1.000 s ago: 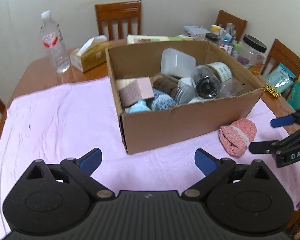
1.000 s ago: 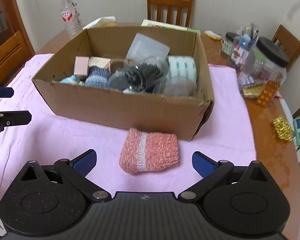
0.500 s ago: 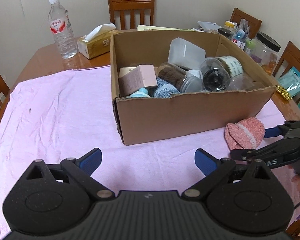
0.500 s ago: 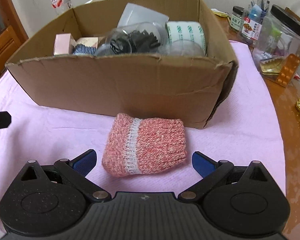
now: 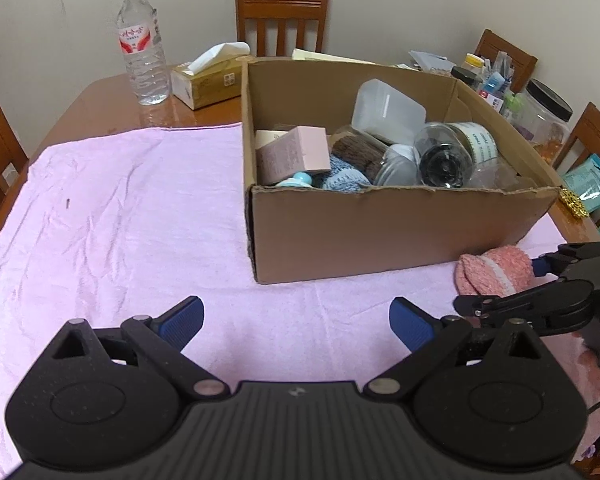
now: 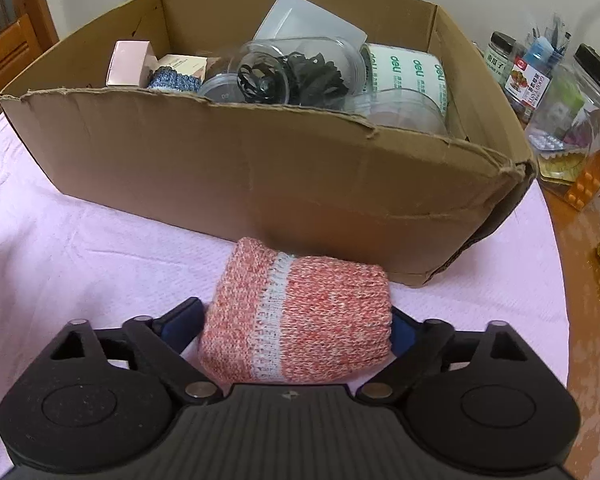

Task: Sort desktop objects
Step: 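Grasp the pink knit sock with the right tool, then carry the pink knit sock into the cardboard box and open the right tool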

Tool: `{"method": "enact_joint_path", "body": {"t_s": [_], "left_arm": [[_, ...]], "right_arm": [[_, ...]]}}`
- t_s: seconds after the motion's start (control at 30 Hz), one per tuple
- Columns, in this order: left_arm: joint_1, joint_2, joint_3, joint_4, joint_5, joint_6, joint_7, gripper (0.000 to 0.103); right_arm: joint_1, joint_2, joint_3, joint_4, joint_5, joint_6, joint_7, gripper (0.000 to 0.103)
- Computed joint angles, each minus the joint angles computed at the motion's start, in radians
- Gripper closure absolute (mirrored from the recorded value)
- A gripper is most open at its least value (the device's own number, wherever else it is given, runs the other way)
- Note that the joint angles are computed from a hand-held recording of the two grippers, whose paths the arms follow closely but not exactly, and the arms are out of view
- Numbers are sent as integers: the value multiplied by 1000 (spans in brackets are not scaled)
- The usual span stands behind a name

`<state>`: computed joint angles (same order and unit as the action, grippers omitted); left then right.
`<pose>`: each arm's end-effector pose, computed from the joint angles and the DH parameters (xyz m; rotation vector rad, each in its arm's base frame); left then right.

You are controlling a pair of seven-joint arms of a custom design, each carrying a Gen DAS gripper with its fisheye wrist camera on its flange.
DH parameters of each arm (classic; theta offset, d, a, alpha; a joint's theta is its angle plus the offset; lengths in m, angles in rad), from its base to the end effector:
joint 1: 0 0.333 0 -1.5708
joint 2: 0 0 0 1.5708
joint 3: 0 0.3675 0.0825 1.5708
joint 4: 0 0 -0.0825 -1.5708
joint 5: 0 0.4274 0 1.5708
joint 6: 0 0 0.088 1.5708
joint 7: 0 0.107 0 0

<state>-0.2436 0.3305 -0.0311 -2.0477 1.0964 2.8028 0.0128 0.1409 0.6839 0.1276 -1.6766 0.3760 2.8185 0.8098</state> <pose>0.6223 -0.2182 0.3235 -2.0880 1.5237 -0.5888 0.7603 0.1732 0.2627 -2.3854 1.1804 -0.3317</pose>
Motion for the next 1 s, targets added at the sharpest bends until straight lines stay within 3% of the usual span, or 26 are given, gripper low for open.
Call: {"method": "enact_joint_path", "body": {"t_s": [0.17,0.47,0.6,1.0], "left_arm": [[-13,-12,15,-3,67,-11,-57,4],[1,-31,-7,-9,188,-43,-126,4],[11,-35,-20,-10,203,-60,-132,4],[34,-45,-14,-14,186,18,-145,4]], "right_arm": [[30,-14,-41,13,-33,-64,56,20],[7,-78,-36,-5,-20,-154,69,20],[6,-133,-33,-45,-9,-160,57,20],[-22,-203,6,-29,95,-162,-53,20]]}}
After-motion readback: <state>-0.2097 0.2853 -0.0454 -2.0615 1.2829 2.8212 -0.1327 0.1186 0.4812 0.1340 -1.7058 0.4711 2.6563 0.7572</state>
